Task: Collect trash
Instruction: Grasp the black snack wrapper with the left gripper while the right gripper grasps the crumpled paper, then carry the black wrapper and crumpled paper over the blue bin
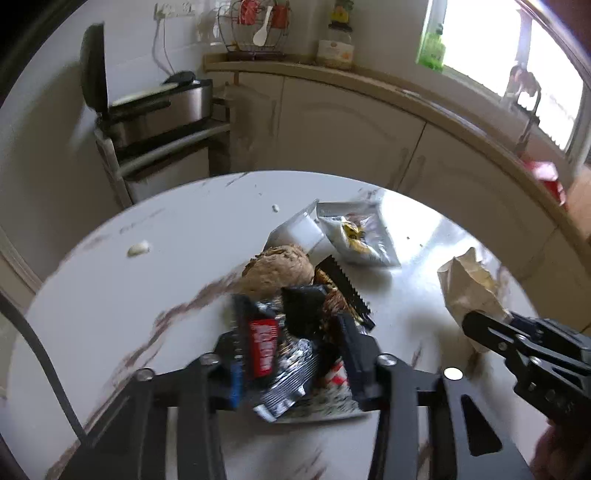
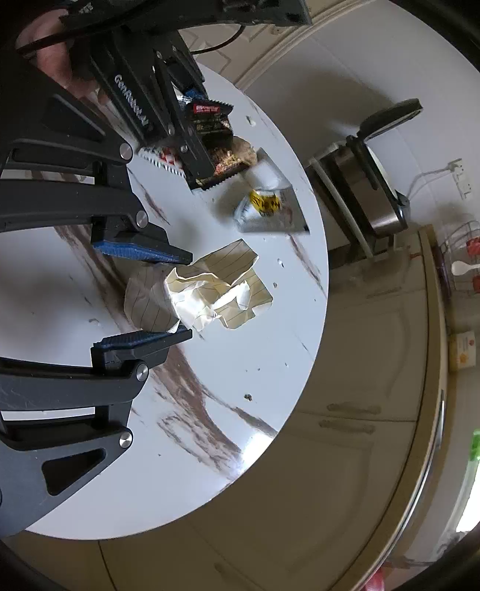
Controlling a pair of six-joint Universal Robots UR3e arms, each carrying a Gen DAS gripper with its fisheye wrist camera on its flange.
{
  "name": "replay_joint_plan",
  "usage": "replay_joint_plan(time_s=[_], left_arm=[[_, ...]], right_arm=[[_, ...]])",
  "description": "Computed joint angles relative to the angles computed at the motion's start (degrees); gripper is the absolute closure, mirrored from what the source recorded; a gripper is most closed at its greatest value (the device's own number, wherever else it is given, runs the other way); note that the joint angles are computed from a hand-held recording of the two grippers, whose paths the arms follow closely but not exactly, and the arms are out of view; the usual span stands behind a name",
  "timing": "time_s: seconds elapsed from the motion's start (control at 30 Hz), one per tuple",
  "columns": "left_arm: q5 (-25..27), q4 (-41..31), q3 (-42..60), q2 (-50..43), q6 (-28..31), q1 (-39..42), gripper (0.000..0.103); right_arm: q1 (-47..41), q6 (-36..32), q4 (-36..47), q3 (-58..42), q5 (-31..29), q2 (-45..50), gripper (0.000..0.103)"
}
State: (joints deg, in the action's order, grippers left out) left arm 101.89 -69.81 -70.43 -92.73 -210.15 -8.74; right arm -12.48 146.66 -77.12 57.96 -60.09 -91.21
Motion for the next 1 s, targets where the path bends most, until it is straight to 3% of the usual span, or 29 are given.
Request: replay_joint_plan(time_s=[0.07,0.2,0.5,0.7,0.83,0.93,1.0], left_arm=[[-4.05,1.97,-4.52,3.60,1.25,2.94,0.080],[-6.74,4.54,-9.36,7.20,3.29,4.50,0.091],[-10.71,6.62,-13.58,12.27,7.40,7.03,0.096],[-5.74,4.72,-14.57,17.02,5.79,1.98,0.097],[1.13,2.24,-11.38,17.68,3.02,-5.56,0.097],[5.57,0.10,-6.63,16.00,0.87,-11.81,0.097],[8.27,-0.83,-3.69,14.34,-0.39,-16.13,0.096]], right_arm=[[-0.32,-0.55,0.63,0.18,0.35,-0.64,0.072],[-0.45,-1.17,1.88,0.34,0.82,-1.86,0.072],[-1.57,-2.45,4.86,0.98,1.72,-4.82,0.072],[-5.21,-4.92,9.45,0.24,3.47,-8.17,0.072],[-10.33,-9.49,16.16,-1.71,5.73,-10.97,0.072],[-17.09,-15.92,26.32,-6.38,9.05,-12.70,0.072],[-23.58,-23.34,37.29,-12.79,11.43,-12.84,0.072]])
